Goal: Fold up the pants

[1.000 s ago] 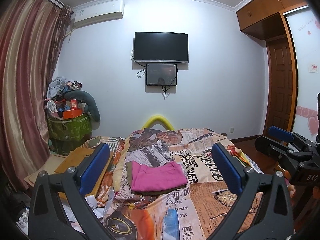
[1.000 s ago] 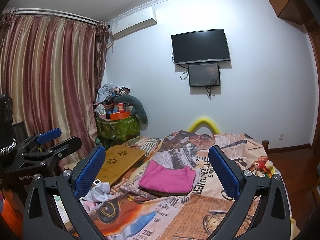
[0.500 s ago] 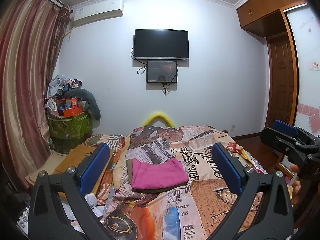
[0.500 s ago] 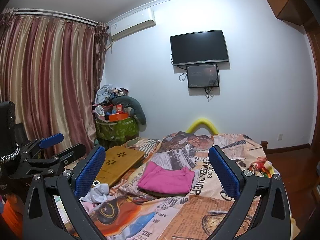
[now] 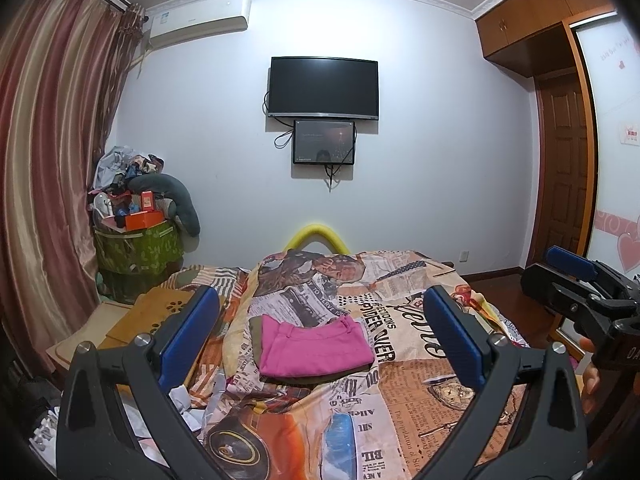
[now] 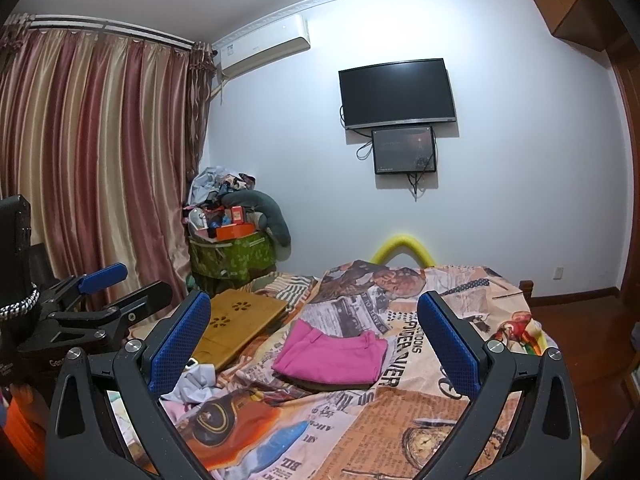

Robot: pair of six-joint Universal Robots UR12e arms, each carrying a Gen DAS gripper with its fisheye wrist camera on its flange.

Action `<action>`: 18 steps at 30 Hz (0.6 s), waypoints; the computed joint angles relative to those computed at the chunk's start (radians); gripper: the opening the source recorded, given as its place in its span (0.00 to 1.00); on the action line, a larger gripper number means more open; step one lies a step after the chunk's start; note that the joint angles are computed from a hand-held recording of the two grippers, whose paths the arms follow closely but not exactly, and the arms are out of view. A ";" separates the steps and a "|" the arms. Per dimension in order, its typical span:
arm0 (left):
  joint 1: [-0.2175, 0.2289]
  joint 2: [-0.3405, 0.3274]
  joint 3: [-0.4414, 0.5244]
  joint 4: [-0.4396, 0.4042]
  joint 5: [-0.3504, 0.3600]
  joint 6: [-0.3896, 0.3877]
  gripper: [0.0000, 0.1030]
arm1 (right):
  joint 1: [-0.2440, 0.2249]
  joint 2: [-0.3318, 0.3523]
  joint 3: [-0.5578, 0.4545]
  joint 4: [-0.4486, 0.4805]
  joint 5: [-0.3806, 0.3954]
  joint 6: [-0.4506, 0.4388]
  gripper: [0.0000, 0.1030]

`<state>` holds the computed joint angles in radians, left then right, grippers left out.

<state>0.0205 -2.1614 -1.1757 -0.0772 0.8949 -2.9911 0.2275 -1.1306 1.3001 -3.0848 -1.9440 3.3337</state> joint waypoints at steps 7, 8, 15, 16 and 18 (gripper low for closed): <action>-0.003 0.000 -0.004 0.004 0.005 -0.005 1.00 | -0.001 -0.004 0.005 0.004 -0.001 0.007 1.00; -0.003 0.000 -0.004 0.004 0.004 -0.005 1.00 | -0.001 -0.003 0.005 0.003 -0.002 0.007 1.00; -0.003 0.002 -0.005 0.001 0.000 -0.005 1.00 | -0.001 -0.004 0.005 0.006 -0.002 0.008 1.00; -0.003 0.001 -0.003 0.000 -0.004 -0.005 1.00 | -0.001 -0.004 0.006 0.006 -0.003 0.009 1.00; -0.002 0.000 0.000 -0.005 -0.008 -0.006 1.00 | -0.001 -0.004 0.006 0.006 -0.002 0.009 1.00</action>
